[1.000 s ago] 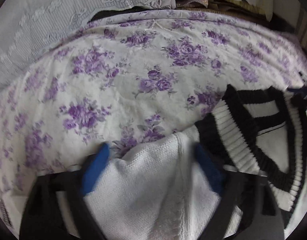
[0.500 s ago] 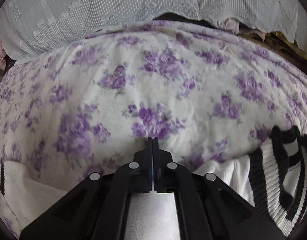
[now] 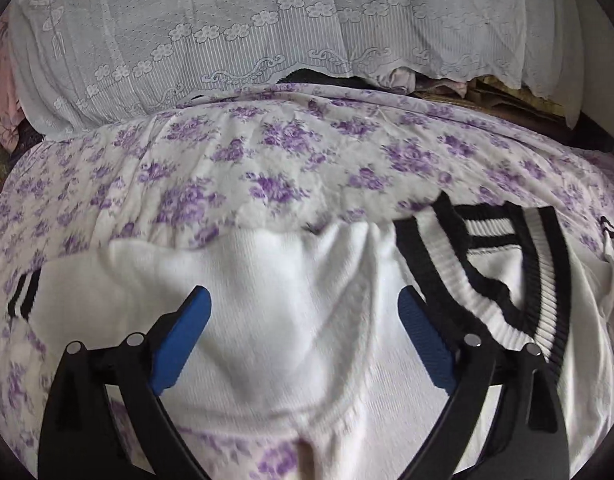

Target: Fold small clothes

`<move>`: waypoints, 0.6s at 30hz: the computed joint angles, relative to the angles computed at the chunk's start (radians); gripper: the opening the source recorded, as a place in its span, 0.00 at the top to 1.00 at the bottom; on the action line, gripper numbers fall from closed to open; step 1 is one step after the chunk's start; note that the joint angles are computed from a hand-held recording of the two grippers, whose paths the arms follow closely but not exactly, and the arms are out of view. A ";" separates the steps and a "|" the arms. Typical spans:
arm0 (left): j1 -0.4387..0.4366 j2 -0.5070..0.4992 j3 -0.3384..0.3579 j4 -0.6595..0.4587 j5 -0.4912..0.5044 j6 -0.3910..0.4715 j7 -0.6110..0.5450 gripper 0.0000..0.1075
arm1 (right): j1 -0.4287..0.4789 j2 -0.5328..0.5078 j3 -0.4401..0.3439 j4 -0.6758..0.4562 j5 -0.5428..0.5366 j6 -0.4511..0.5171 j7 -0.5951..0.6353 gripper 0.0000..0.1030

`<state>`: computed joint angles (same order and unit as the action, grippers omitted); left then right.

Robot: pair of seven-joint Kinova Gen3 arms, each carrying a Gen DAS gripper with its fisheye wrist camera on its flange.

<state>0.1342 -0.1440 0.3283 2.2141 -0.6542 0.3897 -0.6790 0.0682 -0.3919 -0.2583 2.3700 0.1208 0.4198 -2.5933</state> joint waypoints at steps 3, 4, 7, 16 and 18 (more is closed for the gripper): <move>0.019 -0.039 -0.001 0.028 0.053 0.015 -0.016 0.11 | -0.055 0.015 0.083 0.039 -0.029 -0.069 0.007 0.50; 0.005 -0.038 0.024 0.030 0.047 0.030 0.002 0.10 | -0.055 0.029 0.073 0.033 -0.006 -0.071 -0.017 0.50; 0.002 -0.032 0.048 0.034 0.046 0.072 0.034 0.10 | 0.042 0.004 -0.047 -0.008 0.106 -0.031 -0.139 0.51; 0.008 -0.020 0.012 0.049 0.107 0.055 0.000 0.10 | 0.139 0.326 -0.426 -0.241 0.380 0.278 -0.404 0.50; 0.012 -0.023 0.017 0.054 0.092 0.050 0.010 0.09 | 0.191 0.332 -0.506 -0.245 0.432 0.318 -0.477 0.61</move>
